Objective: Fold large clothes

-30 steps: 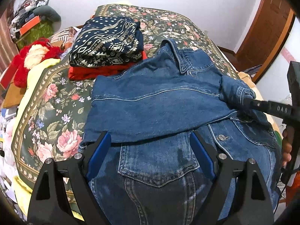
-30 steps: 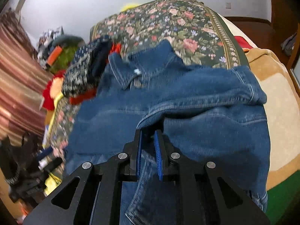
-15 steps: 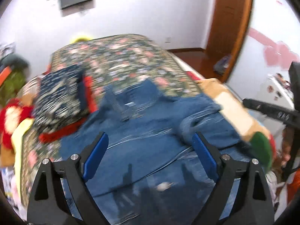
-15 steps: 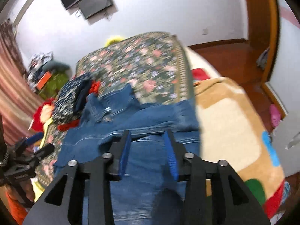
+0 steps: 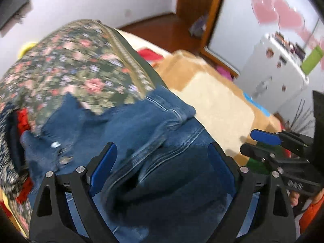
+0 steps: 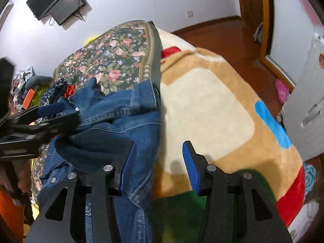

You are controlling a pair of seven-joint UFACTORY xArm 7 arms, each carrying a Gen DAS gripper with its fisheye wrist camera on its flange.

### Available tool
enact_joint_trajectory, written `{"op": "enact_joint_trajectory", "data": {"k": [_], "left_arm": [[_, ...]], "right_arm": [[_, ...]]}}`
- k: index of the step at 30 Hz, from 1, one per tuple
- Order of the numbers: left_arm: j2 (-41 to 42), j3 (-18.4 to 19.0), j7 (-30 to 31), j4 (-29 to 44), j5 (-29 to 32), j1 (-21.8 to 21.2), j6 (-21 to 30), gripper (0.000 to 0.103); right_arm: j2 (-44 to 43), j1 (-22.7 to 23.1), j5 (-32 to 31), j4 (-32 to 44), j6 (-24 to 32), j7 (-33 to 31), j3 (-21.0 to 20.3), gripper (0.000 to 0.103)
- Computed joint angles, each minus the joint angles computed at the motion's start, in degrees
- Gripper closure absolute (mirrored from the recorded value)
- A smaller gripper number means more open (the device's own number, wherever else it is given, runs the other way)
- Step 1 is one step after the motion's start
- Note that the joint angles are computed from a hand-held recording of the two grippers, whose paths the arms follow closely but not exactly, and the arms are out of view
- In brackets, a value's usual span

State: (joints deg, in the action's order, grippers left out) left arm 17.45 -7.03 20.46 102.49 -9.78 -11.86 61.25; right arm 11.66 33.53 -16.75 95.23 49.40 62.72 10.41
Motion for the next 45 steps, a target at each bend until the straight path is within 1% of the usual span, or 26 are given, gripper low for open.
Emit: {"op": "enact_joint_trajectory", "data": {"k": [3,6,7,8,9,11,13,14,15,17,18,21,25,27,28,29,31,33,34,35,36,39,41,42,43,45], "left_arm": [[6.37,0.3,-1.72,6.5,2.48,-1.43,4.19,0.012],[11.32,0.88,-3.49,11.43,4.35,-2.28,5.97,0.019],[13.26,1.27,-4.58,13.27,4.94,-2.48,6.73,0.025],[13.85,1.45,-5.46,13.67,5.27,-2.64,6.54,0.027],[13.78,2.03,-6.96,12.47,6.14,-2.99,4.59,0.031],[12.35,2.34,-7.3,9.18,8.04,-3.4,1.15,0.037],[10.48,2.71,-7.44,5.9,10.51,-3.98,-2.0,0.057],[10.13,2.63,-7.57,5.49,10.88,-3.91,-2.51,0.062],[9.87,2.27,-7.65,5.53,10.08,-3.34,-2.44,0.073],[10.12,1.09,-7.37,7.5,5.86,-1.03,-0.56,0.085],[10.14,1.08,-7.78,7.98,5.21,-0.74,-0.68,0.092],[6.23,1.41,-8.42,5.43,4.05,0.51,-5.46,0.094],[2.64,1.32,-7.34,5.7,-0.12,3.87,-7.17,0.095],[-0.57,1.5,-6.17,3.56,-2.47,5.77,-9.39,0.095],[-3.89,1.92,-5.65,0.37,-4.3,7.18,-12.14,0.095],[-4.81,2.23,-5.71,-0.44,-5.06,7.65,-13.54,0.095],[-11.19,3.16,-3.7,-7.81,-9.46,10.09,-17.51,0.095],[-15.1,4.36,-2.35,-13.25,-11.37,10.89,-19.68,0.094],[-17.98,5.33,-1.8,-17.59,-11.46,11.46,-20.44,0.094],[-19.22,5.94,-1.82,-19.54,-11.23,11.57,-20.47,0.094],[-21.11,6.96,-1.73,-23.01,-11.04,12.11,-19.54,0.094],[-23.44,9.11,-1.98,-28.93,-10.3,13.28,-16.04,0.092],[-24.58,10.37,-2.88,-33.43,-9.56,14.42,-13.61,0.086],[-25.11,10.93,-2.78,-34.64,-9.61,14.89,-12.86,0.081],[-25.92,11.77,-2.42,-36.81,-11.02,15.42,-12.63,0.075],[-27.6,12.67,-2.46,-39.28,-12.58,16.11,-13.02,0.068]], "right_arm": [[-0.72,-0.56,1.83,-2.14,-1.64,-0.13,0.25,0.059],[-1.36,-1.18,3.83,-4.38,-4.69,-0.02,0.59,0.059],[-1.31,-1.33,4.34,-4.73,-5.37,-0.21,0.67,0.058],[-1.4,-1.39,4.68,-5.26,-6.02,-0.25,0.75,0.057],[-1.13,-1.33,4.81,-5.26,-6.27,-0.19,0.81,0.056],[-0.56,-1.25,5.22,-5.12,-6.45,-0.37,0.88,0.055],[0.25,-1.19,6.07,-4.5,-6.23,-1.21,0.99,0.055],[0.61,-1.08,6.33,-4.19,-6.0,-1.42,0.98,0.055],[0.84,-0.95,6.54,-3.89,-5.7,-1.66,0.97,0.055],[1.57,-0.56,6.44,-2.39,-3.98,-2.51,0.91,0.055],[1.75,-0.29,6.06,-1.71,-3.11,-2.94,0.82,0.055],[1.67,0.24,5.15,-0.45,-1.73,-3.48,0.5,0.055],[2.45,1.29,2.27,3.13,-0.08,-3.34,-0.04,0.055],[3.31,2.0,0.62,5.67,0.74,-3.54,-0.33,0.055],[3.94,2.39,-0.13,6.93,1.04,-3.59,-0.5,0.055],[4.69,2.95,-1.06,8.49,1.62,-3.59,-0.72,0.054],[6.36,4.17,-2.72,11.34,2.52,-3.38,-1.25,0.05],[7.83,5.35,-3.66,13.34,2.9,-3.28,-1.65,0.044],[8.72,5.66,-3.53,14.34,3.06,-3.51,-1.78,0.043],[9.65,5.93,-2.98,15.17,3.21,-4.05,-1.73,0.043],[10.68,6.07,-1.95,16.09,3.63,-4.88,-1.55,0.043],[13.41,6.41,1.61,18.63,5.89,-7.21,-1.28,0.043],[15.47,6.67,3.97,20.85,8.5,-8.9,-1.14,0.043],[16.33,7.07,4.52,22.2,9.94,-9.38,-1.36,0.043],[17.0,7.58,4.66,23.27,11.38,-9.69,-1.73,0.043],[17.46,8.74,3.88,24.25,13.14,-9.9,-2.65,0.043]]}}
